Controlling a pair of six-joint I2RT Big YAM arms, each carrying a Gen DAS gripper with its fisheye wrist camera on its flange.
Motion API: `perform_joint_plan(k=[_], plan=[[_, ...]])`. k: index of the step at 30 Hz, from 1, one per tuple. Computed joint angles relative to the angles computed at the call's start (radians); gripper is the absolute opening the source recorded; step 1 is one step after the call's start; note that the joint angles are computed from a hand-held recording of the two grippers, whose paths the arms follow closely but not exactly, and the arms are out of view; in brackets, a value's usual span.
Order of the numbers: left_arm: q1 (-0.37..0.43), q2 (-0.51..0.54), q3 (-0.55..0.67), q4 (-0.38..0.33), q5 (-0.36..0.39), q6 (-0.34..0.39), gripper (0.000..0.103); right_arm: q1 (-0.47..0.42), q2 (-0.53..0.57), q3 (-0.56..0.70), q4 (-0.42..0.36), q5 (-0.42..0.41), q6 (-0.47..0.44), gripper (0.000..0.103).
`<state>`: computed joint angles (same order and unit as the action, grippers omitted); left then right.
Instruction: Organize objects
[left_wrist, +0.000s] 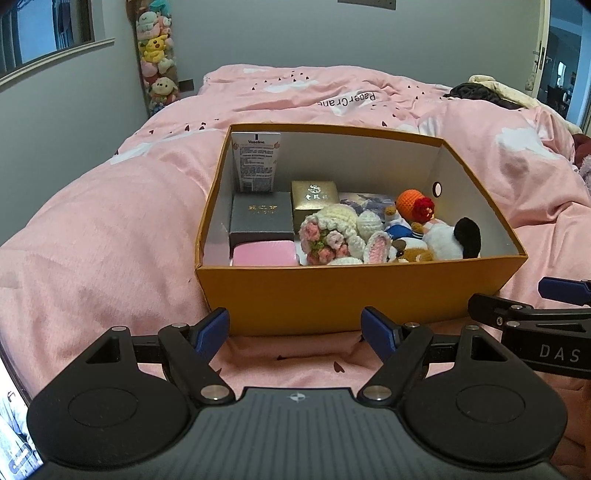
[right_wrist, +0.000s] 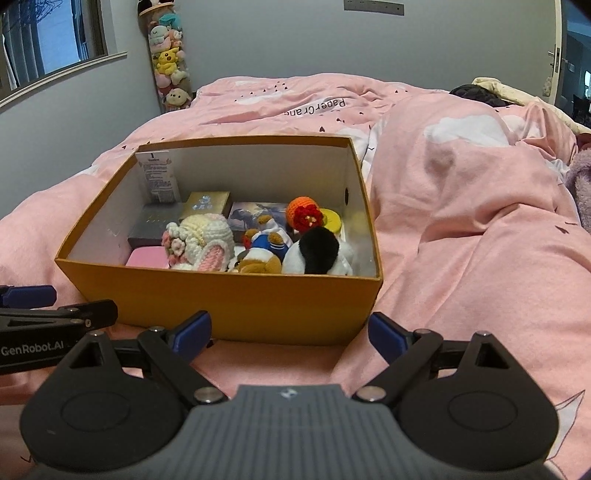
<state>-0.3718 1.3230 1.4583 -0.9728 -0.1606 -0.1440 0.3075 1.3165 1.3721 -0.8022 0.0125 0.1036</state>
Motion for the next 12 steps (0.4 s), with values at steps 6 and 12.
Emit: perform_joint_plan(k=[6, 12], plan=[[-0.001, 0.000, 0.003, -0.003, 0.001, 0.001, 0.092, 0.002, -0.001, 0.000, -0.005, 0.006, -0.003, 0.093], [-0.001, -0.004, 0.002, -0.008, 0.001, -0.005, 0.092, 0.000, -0.004, -0.002, -0.002, 0.004, -0.002, 0.093]])
